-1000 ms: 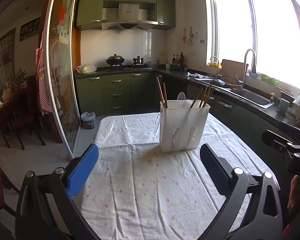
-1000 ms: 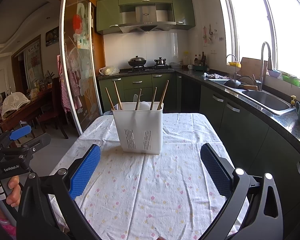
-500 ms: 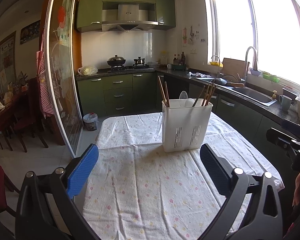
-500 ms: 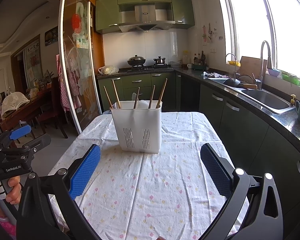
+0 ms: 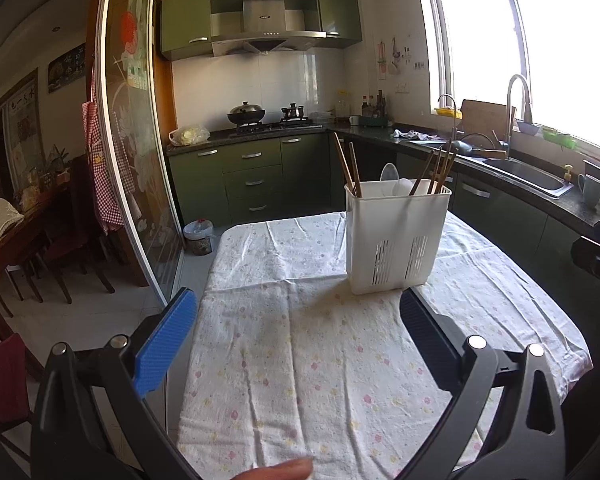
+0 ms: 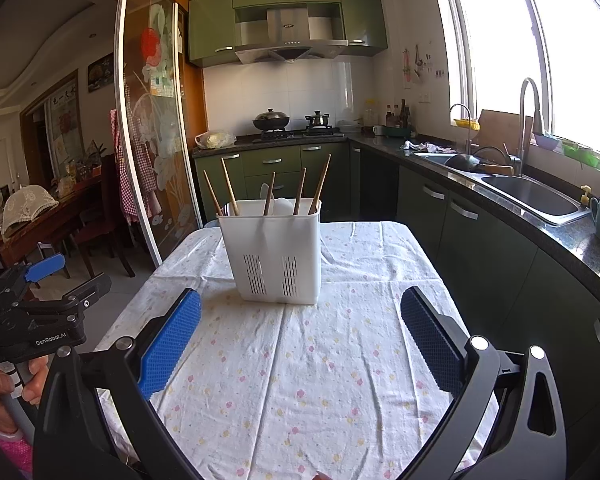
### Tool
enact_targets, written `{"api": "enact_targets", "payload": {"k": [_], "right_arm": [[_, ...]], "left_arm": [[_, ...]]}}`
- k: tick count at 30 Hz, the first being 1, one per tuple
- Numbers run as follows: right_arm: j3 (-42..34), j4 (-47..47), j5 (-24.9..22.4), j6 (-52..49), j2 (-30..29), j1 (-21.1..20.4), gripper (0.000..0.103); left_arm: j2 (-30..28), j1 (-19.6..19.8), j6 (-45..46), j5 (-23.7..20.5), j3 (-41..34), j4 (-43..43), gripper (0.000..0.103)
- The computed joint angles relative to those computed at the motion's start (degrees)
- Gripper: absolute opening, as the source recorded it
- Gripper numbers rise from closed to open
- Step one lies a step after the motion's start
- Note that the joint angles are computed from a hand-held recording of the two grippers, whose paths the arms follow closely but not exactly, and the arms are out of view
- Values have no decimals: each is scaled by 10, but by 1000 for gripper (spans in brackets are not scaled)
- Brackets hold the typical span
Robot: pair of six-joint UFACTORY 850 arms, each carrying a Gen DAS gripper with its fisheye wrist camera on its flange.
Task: Organize utensils
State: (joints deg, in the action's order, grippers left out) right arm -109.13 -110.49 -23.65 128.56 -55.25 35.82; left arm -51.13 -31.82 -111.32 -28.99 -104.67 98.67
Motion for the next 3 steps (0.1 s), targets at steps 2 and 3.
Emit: {"api": "enact_targets", "payload": {"k": [2,3], "right_arm": [[1,2,0,-1,0,-1,98],[1,2,0,1,0,-1,98]], "left_arm": [[-5,3,15,9,-7,-17,96],[-8,4,24,9,-12,-28,96]]}}
